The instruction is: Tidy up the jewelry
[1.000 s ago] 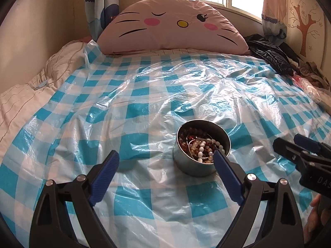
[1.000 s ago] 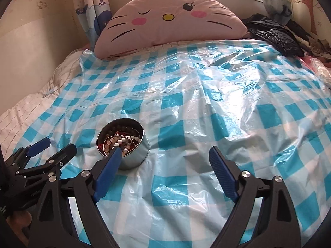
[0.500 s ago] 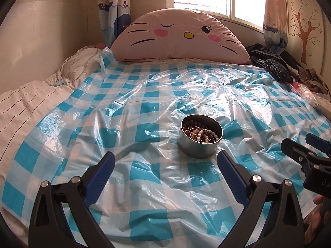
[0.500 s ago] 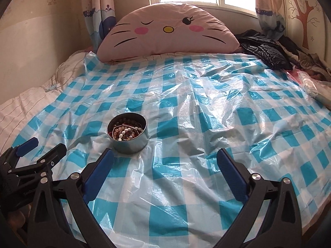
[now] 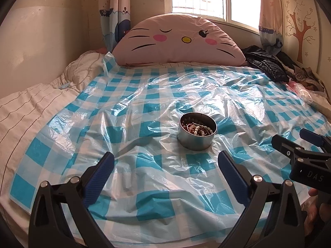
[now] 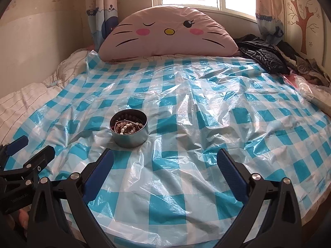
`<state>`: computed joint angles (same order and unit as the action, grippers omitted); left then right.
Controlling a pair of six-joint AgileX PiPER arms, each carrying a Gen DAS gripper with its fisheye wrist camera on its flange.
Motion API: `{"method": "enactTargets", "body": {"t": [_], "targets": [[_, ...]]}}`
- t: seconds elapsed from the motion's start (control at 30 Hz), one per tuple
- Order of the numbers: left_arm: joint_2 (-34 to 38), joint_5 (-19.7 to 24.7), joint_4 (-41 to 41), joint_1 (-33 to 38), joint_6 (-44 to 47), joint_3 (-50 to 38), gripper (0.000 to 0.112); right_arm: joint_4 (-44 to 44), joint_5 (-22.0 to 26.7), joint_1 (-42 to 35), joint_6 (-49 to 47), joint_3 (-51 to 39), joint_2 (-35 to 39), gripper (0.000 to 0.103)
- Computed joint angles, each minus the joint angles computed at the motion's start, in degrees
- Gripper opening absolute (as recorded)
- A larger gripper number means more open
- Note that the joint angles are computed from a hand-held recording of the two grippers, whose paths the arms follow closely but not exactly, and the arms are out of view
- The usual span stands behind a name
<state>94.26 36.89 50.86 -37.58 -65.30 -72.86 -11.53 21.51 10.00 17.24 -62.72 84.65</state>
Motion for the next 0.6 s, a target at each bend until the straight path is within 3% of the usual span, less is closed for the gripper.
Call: {"method": "enactTargets", "body": {"t": [0.2,0.37,0.6], "targets": [[-1.4,-1.0,-1.1,0.7,0.6,1.3,0.096,7.3,-0.4,-1.5,-6.8,0.6,-0.8,0.096],[-0.8,-1.5,-2.9,1.6,1.3,1.0,0.096,3.3,-1.3,-0.3,-3.9,2.0,-2.2,0.096],[-0.4,0.7,-0.3,0.4,-0.9,0.8,0.096,4.3,-0.9,-0.6,-4.7,1.6,-1.6,0.096]]}}
